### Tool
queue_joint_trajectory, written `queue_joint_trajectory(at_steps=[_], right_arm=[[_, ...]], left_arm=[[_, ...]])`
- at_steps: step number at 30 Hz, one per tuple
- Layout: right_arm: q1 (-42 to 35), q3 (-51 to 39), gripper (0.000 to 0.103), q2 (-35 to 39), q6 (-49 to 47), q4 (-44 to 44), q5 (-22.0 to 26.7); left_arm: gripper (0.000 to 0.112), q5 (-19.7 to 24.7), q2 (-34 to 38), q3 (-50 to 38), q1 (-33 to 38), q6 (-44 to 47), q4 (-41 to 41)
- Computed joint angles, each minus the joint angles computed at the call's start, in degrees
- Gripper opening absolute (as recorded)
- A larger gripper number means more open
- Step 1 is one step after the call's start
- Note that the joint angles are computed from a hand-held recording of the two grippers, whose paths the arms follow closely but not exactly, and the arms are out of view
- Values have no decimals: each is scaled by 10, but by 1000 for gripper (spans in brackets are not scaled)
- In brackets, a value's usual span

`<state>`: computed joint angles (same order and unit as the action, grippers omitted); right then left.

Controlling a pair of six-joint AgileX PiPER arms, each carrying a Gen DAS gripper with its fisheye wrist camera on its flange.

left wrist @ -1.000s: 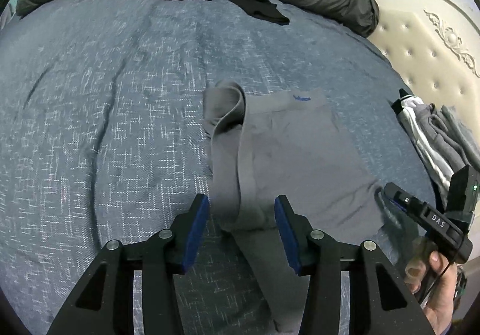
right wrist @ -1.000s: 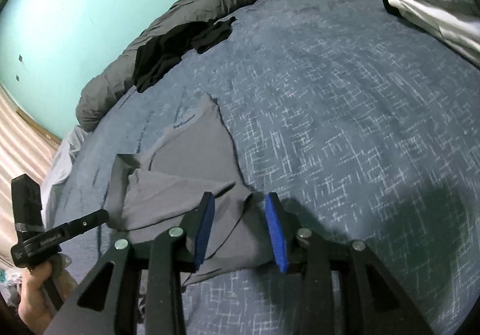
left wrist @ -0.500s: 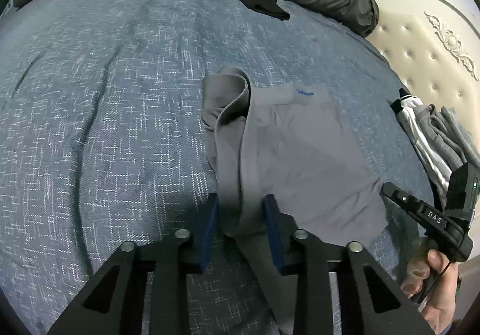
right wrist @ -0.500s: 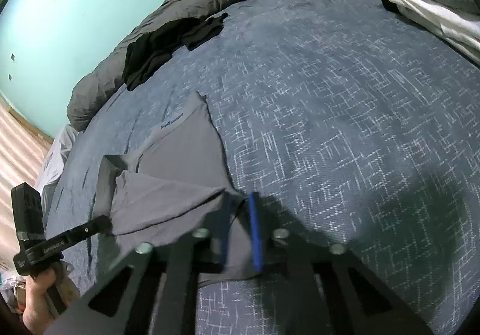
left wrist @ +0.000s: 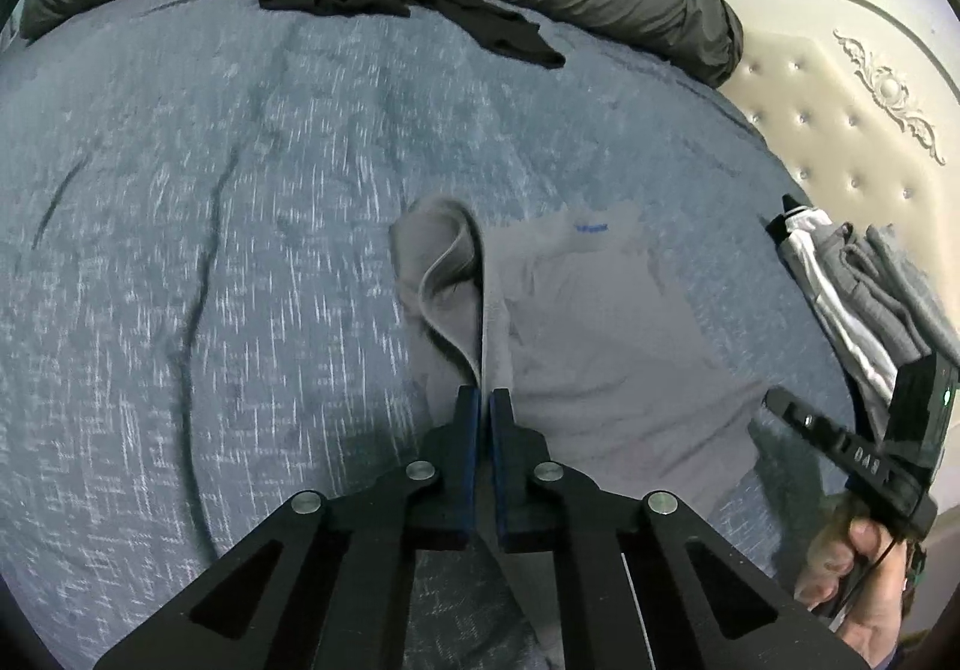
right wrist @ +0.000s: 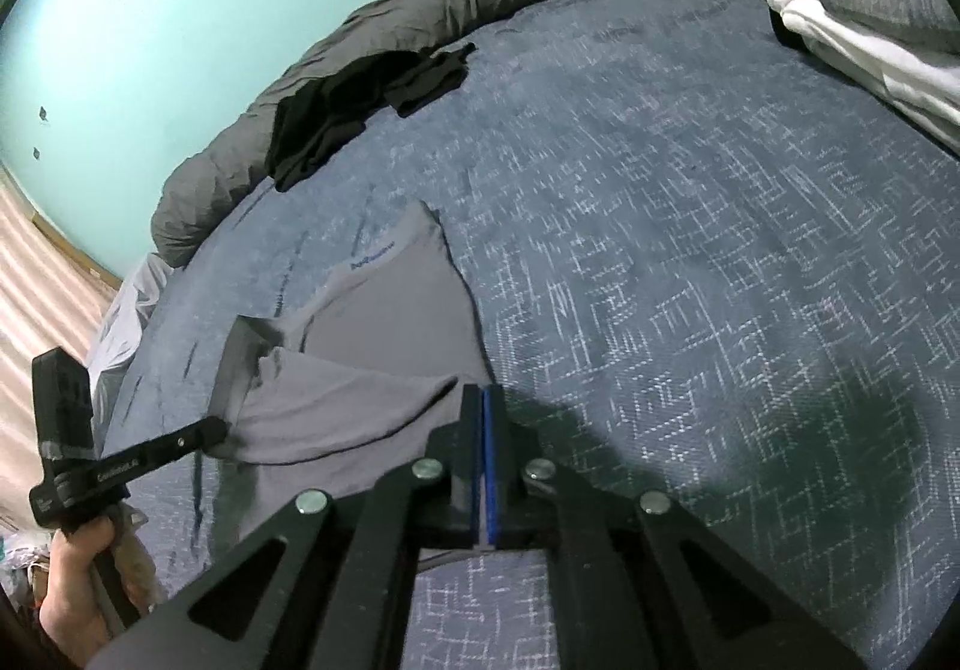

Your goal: Fold clothes

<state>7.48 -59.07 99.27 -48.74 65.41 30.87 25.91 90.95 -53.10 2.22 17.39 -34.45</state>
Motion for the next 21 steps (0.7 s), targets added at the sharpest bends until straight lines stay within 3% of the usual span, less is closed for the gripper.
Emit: queue_joint_trajectory(at_steps=[8, 14, 21], right_arm=[[-32, 35, 0, -50, -42, 34, 50], [-46, 68, 0, -101, -58, 30, 82], [-107, 82, 0, -95, -89, 60, 131]], left_arm=[[3, 98, 22, -138, -16, -114, 113], [3, 193, 125, -318, -48, -193, 177], [3, 297, 263, -522, -88, -228, 206]])
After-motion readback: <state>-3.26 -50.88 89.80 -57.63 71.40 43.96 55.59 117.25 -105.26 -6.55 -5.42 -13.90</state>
